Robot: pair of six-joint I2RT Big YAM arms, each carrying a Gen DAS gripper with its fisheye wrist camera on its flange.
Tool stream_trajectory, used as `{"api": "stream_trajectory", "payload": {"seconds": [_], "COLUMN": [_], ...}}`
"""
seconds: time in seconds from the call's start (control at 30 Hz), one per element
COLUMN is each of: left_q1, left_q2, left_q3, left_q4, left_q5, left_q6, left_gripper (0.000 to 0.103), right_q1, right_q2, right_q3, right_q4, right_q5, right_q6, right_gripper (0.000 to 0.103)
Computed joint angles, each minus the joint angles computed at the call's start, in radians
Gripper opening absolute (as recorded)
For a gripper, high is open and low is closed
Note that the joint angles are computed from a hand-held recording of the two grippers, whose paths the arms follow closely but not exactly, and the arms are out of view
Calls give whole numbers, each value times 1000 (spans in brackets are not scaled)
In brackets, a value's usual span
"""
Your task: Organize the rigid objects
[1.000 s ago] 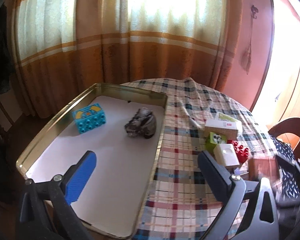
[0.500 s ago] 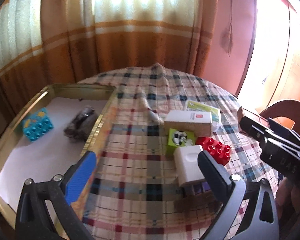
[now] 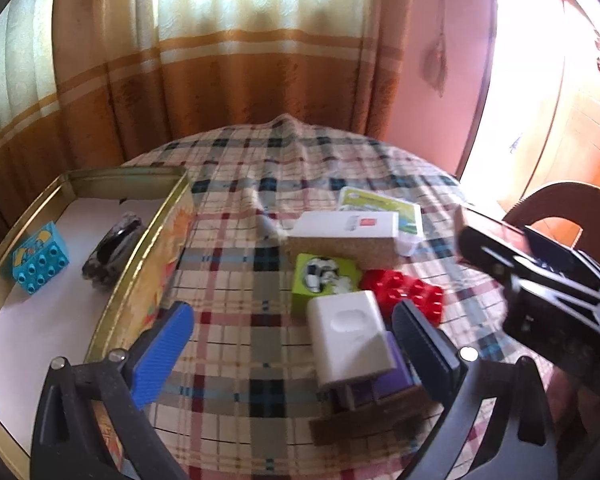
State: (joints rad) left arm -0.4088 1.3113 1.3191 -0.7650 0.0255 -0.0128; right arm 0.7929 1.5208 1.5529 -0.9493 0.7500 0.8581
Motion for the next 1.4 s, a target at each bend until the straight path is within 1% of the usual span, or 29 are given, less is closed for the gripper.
{"api": "stream_trajectory", "payload": {"seconds": [0.03, 0.07, 0.1, 0.13, 0.23, 0.3, 0.33, 0.37, 0.4, 0.47, 0.67, 0.8, 0.87, 1.0, 1.1, 1.27, 1.4], "left_q1": [-6, -12, -10, -4, 12, 15, 17, 18, 21, 26, 21, 37, 46, 63, 76, 105, 114], "left_q2": [4, 13, 20, 34, 51, 54, 55, 57, 60, 58, 39, 20, 9, -26, -40, -48, -49], "left_q3": [2, 9, 16, 30, 46, 46, 46, 47, 50, 48, 32, 15, 5, -27, -41, -45, -47], "left_q4": [-1, -13, -24, -47, -71, -74, -76, -79, -83, -84, -56, -34, -16, 36, 61, 56, 63], "left_q5": [-10, -16, -11, 11, 58, 79, 87, 97, 106, 123, 118, 131, 141, 131, 132, 156, 161], "left_q6": [11, 20, 19, 13, -7, -11, -11, -12, -14, -16, -2, -15, -20, -27, -22, -27, -31], "left_gripper": [101, 98, 90, 86, 74, 56, 49, 35, 26, 21, 21, 20, 20, 20, 20, 20, 20], "right_q1": [0, 1, 2, 4, 8, 8, 7, 6, 5, 4, 3, 4, 7, 18, 29, 42, 42], "right_q2": [0, 0, 1, 2, 6, 6, 6, 5, 4, 3, 2, 4, 5, 3, 7, 20, 17], "right_q3": [1, 1, 0, 2, 7, 8, 7, 6, 5, 5, 1, 4, 4, 3, 6, 22, 21], "right_q4": [-1, -1, 0, 0, -1, -1, 0, -1, -1, -2, 3, 5, 10, 22, 41, 42, 42], "right_q5": [1, 3, 8, 11, 16, 15, 13, 11, 7, 5, 4, 6, 14, 39, 61, 88, 82], "right_q6": [1, -1, -5, -10, -21, -21, -20, -17, -15, -12, -15, -12, -18, -39, -67, -101, -90], "right_gripper": [87, 87, 87, 87, 87, 87, 87, 87, 87, 87, 87, 87, 87, 87, 87, 87, 87]}}
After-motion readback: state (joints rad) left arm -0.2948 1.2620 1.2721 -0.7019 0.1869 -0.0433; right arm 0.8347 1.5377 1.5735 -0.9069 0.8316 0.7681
